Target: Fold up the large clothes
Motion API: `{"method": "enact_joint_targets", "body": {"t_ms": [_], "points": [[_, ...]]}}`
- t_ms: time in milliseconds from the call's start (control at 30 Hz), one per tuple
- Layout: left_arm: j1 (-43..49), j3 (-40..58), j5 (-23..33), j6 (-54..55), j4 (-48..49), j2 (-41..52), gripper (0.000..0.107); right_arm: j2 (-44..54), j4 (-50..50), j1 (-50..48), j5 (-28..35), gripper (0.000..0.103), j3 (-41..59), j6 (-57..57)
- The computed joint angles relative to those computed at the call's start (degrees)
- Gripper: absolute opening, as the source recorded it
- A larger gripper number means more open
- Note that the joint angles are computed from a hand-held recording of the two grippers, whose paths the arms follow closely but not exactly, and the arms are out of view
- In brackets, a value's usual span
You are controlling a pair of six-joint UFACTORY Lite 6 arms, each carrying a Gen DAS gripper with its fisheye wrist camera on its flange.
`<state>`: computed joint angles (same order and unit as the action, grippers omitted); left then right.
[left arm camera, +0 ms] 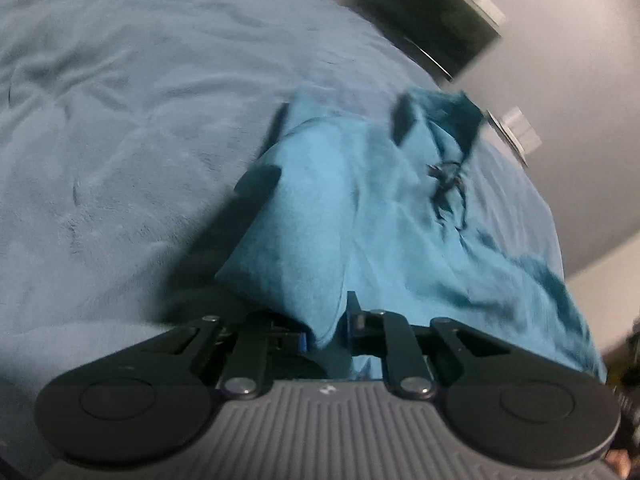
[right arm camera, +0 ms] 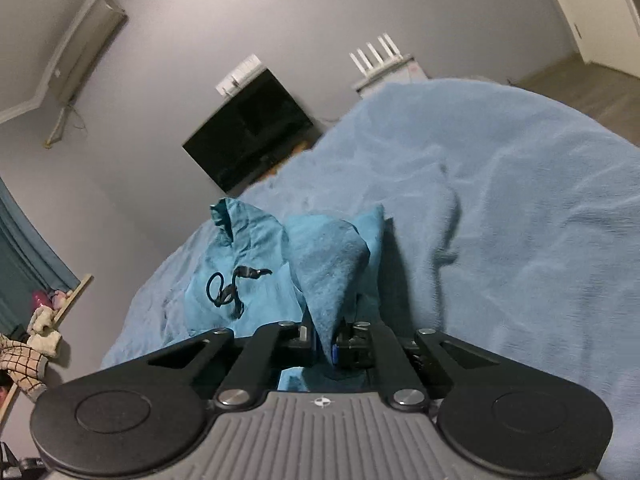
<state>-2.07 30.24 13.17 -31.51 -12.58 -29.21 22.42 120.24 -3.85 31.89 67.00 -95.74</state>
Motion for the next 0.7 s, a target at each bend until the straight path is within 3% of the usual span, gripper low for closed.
{"method": "enact_joint_targets", "body": {"t_ms": [67, 133, 200, 267, 333, 433, 500, 633, 700], "points": [[-2.48, -0.46, 5.46, -9.99, 10.98, -4.32, 0.012, -2.61, -10.28, -1.7, -2.14, 0.008, -0.17, 8.15], [-1.61, -0.93, 8.96, -16.22, 15.09, -5.73, 0.021, -3.76, -15.75, -1.8, -6.39, 0.015, -0.41, 9.67], [0.93, -1.2, 8.63, -19.67, 15.79, -5.35, 0.026, -4.04, -11.85, 0.11, -14.61, 0.039, -1.33, 1.6], [0.35, -0.16, 9.74, -30.14, 25.69, -4.75, 0.036, -4.6, -1.62, 2.71, -21.57, 0.056, -1.39, -10.39], [-3.58, 1.88, 13.98, -41.08, 37.68, -4.16, 0.042, -5.47, 8.34, 4.5, -22.62, 0.061, -0.77, -22.39], [-13.02, 3.47, 20.67, -57.44, 53.73, -3.41, 0.043, -6.27, 23.35, 6.91, -18.97, 0.068, -1.76, -40.38], [-18.16, 4.05, 25.85, -63.32, 59.17, -3.56, 0.047, -5.95, 26.56, 9.18, -17.86, 0.073, -0.89, -45.58], [-25.34, 7.78, 37.22, -75.83, 72.36, 0.43, 0.08, -2.08, 30.42, 14.24, -18.06, 0.075, 4.38, -53.91], [-27.4, 9.84, 38.76, -79.48, 77.35, 2.99, 0.089, 0.33, 33.54, 16.52, -19.11, 0.075, 7.33, -59.75]]}}
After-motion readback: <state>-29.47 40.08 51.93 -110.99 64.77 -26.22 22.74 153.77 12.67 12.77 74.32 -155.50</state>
